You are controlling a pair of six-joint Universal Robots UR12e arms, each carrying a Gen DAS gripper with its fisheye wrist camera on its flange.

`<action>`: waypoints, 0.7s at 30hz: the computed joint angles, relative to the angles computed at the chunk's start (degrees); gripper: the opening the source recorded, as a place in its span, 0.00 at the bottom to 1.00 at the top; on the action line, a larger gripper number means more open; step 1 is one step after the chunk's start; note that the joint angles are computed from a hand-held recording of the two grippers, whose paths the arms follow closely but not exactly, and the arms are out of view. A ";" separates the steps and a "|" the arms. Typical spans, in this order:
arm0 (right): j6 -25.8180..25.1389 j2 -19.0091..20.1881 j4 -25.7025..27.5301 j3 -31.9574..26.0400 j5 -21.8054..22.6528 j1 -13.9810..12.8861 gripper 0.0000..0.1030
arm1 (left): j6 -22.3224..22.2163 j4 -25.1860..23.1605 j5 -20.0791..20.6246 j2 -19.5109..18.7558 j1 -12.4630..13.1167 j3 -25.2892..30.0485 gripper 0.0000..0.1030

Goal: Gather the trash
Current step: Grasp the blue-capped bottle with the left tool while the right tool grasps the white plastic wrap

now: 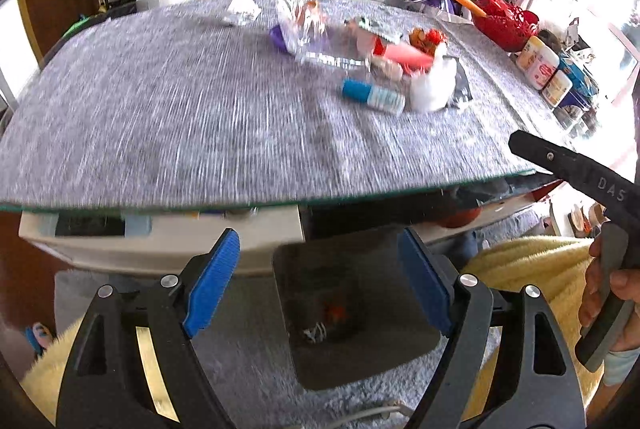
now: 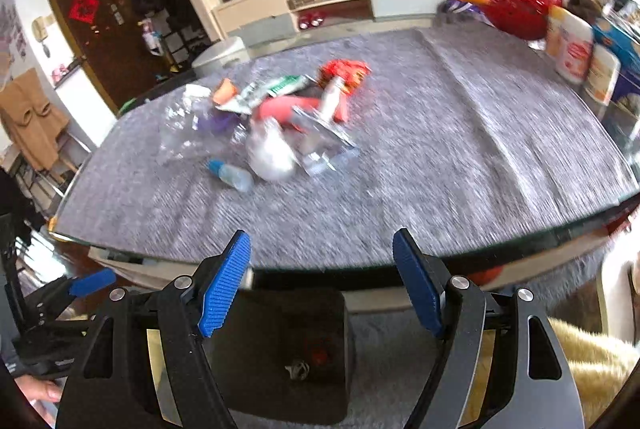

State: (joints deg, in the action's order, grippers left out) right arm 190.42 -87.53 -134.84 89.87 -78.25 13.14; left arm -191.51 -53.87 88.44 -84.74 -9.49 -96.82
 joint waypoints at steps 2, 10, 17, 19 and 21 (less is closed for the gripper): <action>-0.38 1.21 -0.25 -1.32 1.75 0.14 0.63 | 0.48 0.27 0.34 -0.84 0.03 0.88 0.75; -1.82 6.28 1.20 -6.95 4.07 0.82 0.50 | 1.63 0.85 -1.49 -4.10 0.43 4.00 0.75; -2.81 8.35 2.37 -8.86 4.86 0.95 0.34 | 2.79 0.40 -4.32 -7.44 0.61 6.55 0.75; -3.55 8.51 2.24 -8.94 4.69 1.00 0.23 | 3.11 0.27 -5.37 -8.42 0.70 7.32 0.75; -3.76 8.54 1.99 -8.95 5.05 0.79 0.16 | 3.36 0.23 -6.41 -9.42 0.76 8.19 0.75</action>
State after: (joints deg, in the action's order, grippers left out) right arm 186.67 -78.98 -132.85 80.92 -73.20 13.93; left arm -188.15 -53.64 82.03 -94.16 -8.73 -88.63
